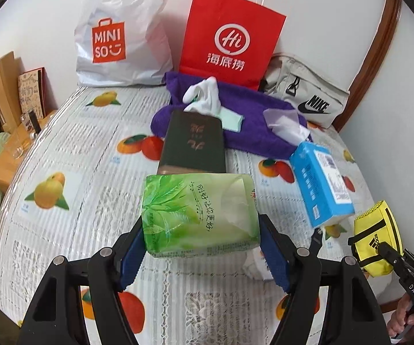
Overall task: Organize soft objects
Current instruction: 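Carry the green tissue pack and yellow pouch toward the purple towel with both tools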
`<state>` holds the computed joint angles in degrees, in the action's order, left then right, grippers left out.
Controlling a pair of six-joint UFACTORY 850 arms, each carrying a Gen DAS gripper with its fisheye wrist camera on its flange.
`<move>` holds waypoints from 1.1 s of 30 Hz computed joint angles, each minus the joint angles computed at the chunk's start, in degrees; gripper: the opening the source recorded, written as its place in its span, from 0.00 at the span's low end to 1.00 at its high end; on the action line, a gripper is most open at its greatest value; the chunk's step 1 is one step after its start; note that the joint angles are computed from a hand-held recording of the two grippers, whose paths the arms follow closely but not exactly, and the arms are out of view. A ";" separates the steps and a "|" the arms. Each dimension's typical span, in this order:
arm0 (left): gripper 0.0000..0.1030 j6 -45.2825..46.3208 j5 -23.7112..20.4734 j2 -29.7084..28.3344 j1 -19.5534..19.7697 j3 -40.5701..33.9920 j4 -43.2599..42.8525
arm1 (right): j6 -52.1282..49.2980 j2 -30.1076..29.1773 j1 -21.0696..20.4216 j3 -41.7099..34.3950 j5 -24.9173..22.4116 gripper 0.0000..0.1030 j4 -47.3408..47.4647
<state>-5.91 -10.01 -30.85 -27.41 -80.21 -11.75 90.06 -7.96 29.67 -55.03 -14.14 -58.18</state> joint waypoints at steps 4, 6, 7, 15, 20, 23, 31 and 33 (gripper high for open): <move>0.69 0.11 -0.36 -0.55 0.05 -1.51 -0.29 | -1.63 -0.34 -0.46 -1.16 0.14 0.17 0.97; 0.69 0.28 -0.36 -0.75 0.12 -1.99 -0.89 | -3.69 -0.23 -0.80 -1.68 0.81 0.17 2.46; 0.69 1.00 -0.28 -0.80 0.18 -2.14 -1.78 | -4.98 -0.20 -0.97 -2.06 1.10 0.17 3.24; 0.69 -1.29 -1.86 -2.43 0.34 -5.50 -0.16 | -14.49 -2.53 -2.27 -7.31 1.39 0.17 8.69; 0.69 -3.23 -4.11 -4.75 0.50 -9.67 1.93 | -21.14 -6.11 -4.05 -12.54 2.76 0.17 12.64; 0.69 -4.06 -5.99 -6.87 0.75 -13.59 3.23 | -27.02 -8.58 -5.31 -15.88 3.88 0.17 17.46; 0.69 0.98 -10.58 -13.02 1.80 -24.14 -1.47 | -43.98 -16.20 -8.62 -25.93 3.62 0.17 31.62; 0.69 2.02 -12.19 -15.12 2.06 -27.48 -2.64 | -48.35 -18.51 -9.48 -28.96 2.89 0.17 35.49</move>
<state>-3.88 -22.20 -45.97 -25.35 -107.69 -14.39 41.70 -26.48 20.19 -83.99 -11.25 -22.69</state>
